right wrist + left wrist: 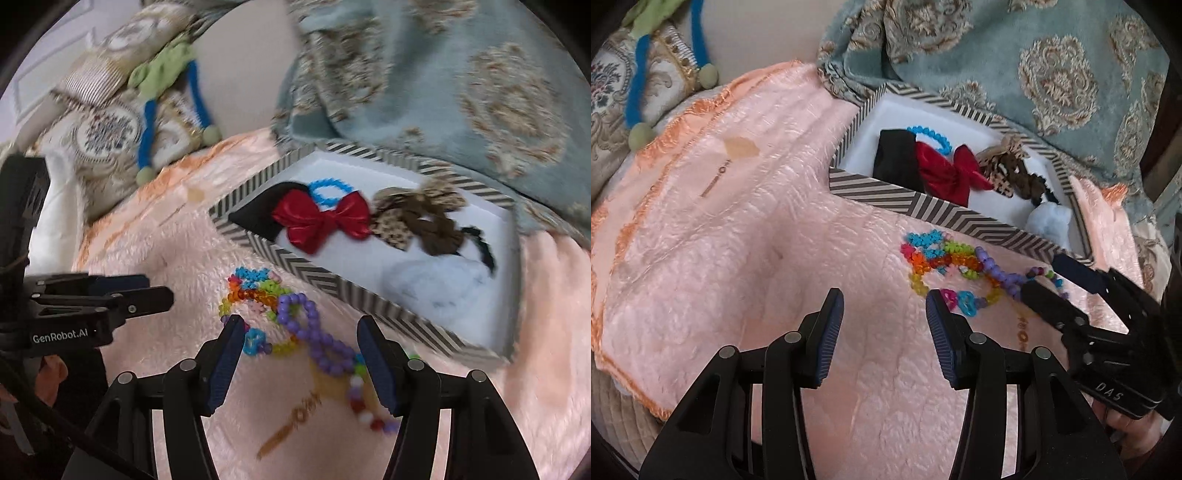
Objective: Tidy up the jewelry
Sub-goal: 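Grasp the orange-yellow bead bracelet with the left tool while the right tool grasps the purple bead bracelet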
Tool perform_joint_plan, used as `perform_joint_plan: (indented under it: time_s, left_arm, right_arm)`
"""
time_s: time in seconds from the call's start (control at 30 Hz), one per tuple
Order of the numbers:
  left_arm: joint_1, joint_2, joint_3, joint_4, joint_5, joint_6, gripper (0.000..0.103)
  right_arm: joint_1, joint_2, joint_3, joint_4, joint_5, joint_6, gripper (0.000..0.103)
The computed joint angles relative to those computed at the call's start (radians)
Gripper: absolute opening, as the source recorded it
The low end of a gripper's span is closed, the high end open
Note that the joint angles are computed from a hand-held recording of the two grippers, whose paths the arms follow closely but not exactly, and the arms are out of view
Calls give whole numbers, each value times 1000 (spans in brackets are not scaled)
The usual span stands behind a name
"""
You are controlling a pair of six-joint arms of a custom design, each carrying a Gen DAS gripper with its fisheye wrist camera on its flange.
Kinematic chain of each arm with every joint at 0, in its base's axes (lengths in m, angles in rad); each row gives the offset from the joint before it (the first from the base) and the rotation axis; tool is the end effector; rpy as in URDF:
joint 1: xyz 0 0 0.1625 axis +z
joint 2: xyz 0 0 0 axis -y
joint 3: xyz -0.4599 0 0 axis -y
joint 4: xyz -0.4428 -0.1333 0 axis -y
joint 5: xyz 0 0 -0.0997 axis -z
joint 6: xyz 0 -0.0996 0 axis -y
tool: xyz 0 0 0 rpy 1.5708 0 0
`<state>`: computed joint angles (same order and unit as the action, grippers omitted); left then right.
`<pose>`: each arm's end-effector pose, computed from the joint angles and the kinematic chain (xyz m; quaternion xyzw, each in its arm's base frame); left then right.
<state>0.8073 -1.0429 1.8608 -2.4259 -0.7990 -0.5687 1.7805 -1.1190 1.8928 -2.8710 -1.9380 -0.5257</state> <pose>-0.2938 -0.6002 0.1691 0.0831 0.9226 -0.2461 0.2852 0.2308 -0.6159 0.2365 0.2969 -0.9030 0.2249 0.2143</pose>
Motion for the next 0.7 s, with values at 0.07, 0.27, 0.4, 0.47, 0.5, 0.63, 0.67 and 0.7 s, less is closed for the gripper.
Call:
perform_joint_plan:
  time_s: [0.07,0.27,0.4,0.47,0.5,0.63,0.67,0.7]
  left_arm:
    - [13,18,-17,-7,-22,19,56]
    - [40,71,-59,-20,-45,62,56]
    - [56,112,-89,-22,-74,96,56]
    - [49,124,-86,-31,-51,114,56]
    - [44,126,-80,-39,-39,121,56]
    - [43,109,-65,-41,-51,120,56]
    - [41,101,-59,-42,-45,121,56]
    - [39,94,-52,-43,-36,123,56]
  right_arm:
    - [-7,15,-16,35,8,-21,59]
    - [-37,10,-23,89,26,12,9]
    - [-48,-31,-9,103,54,50,6]
    - [-46,-43,-4,102,61,55,6]
    - [-44,-48,1,93,65,47,6]
    - [-37,-41,-2,99,83,2,25]
    - [-35,-36,-5,105,78,1,26]
    - [-35,-31,-6,101,79,-8,26]
